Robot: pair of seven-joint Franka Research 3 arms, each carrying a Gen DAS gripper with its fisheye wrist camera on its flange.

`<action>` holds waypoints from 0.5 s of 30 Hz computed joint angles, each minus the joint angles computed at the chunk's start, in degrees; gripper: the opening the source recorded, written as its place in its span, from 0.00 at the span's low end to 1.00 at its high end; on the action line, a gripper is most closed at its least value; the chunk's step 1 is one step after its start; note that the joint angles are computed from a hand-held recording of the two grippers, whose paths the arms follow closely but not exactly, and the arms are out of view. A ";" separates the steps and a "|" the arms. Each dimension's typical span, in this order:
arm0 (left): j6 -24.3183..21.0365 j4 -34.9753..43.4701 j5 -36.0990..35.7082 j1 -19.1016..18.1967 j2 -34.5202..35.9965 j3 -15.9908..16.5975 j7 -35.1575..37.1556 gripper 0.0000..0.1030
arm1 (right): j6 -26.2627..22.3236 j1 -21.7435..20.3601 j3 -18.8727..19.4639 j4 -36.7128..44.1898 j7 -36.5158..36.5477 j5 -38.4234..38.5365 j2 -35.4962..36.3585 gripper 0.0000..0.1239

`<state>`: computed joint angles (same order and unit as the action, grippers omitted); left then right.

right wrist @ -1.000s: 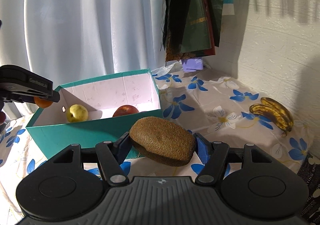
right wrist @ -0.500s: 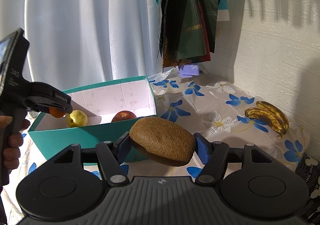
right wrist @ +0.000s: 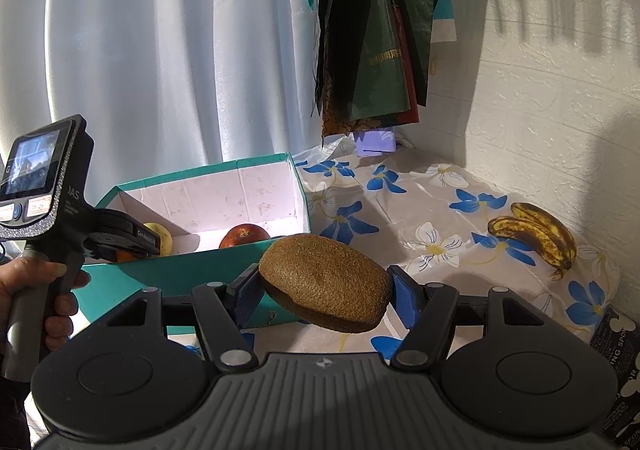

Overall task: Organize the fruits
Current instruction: 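Lower mandarin into teal box and open left gripper while right gripper holds kiwi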

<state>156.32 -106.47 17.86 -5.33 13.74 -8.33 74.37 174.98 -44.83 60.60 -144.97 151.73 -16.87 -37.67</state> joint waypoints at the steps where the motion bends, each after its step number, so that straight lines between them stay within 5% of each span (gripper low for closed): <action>1: -0.17 0.18 -0.11 0.04 0.21 -0.04 0.11 0.44 | -0.08 -0.07 0.03 0.08 0.00 -0.03 0.14 0.54; 10: -1.14 1.61 0.12 0.07 1.80 -0.01 0.73 0.46 | -0.10 -1.06 0.62 0.66 0.35 -0.54 0.73 0.54; 15: 0.53 0.58 -0.02 0.39 1.16 -0.10 1.03 0.70 | 0.64 -1.96 1.22 1.06 0.03 -0.78 1.28 0.54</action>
<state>156.85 -105.89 17.84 -4.94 14.90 -8.43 75.40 175.62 -46.80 61.82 -143.91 151.76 -17.65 -36.39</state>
